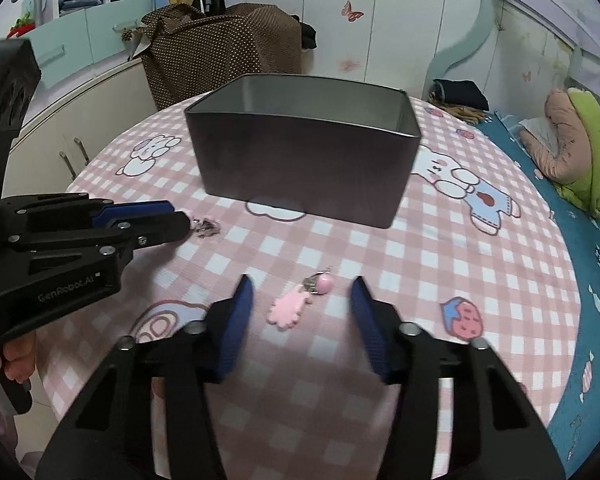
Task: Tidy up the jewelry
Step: 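Grasp a pink bunny earring with the left tool while the right tool grasps the other, then carry both pink bunny earrings over the tin and open both tools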
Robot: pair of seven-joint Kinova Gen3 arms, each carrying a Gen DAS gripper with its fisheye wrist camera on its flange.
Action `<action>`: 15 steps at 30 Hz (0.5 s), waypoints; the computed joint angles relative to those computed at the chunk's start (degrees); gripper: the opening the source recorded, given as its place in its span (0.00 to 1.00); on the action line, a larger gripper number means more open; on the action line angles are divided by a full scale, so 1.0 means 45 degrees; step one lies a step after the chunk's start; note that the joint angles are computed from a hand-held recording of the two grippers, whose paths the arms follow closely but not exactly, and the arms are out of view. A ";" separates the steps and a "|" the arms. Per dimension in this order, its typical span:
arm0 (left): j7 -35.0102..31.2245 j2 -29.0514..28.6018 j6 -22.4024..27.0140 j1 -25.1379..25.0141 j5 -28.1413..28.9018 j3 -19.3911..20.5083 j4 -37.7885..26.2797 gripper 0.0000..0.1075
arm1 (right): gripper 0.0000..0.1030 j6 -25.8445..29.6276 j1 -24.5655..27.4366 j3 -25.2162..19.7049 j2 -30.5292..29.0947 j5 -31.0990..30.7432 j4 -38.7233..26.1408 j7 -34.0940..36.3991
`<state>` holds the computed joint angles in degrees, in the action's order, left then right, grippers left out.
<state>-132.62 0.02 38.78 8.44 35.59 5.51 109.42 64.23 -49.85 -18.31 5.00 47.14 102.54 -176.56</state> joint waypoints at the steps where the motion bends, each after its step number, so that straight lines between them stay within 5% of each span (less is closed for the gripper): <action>1: -0.0037 -0.0006 -0.0021 0.0000 0.0052 -0.0002 0.0017 0.15 | 0.25 0.0063 0.0002 0.0006 -0.0045 -0.0001 0.0045 -0.0006; 4: -0.0430 0.0067 0.0119 -0.0064 0.0418 -0.0037 0.0010 0.15 | 0.15 0.0145 0.0047 -0.0045 -0.0163 0.0004 0.0176 0.0099; 15: -0.0518 0.0066 0.0135 0.0020 0.0685 0.0043 0.0062 0.15 | 0.15 0.0162 0.0328 -0.0095 -0.0266 -0.0360 0.0068 0.0422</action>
<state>-134.95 0.32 39.39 8.53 38.68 5.70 109.70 64.96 -48.38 -18.74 3.80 45.52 102.85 -174.66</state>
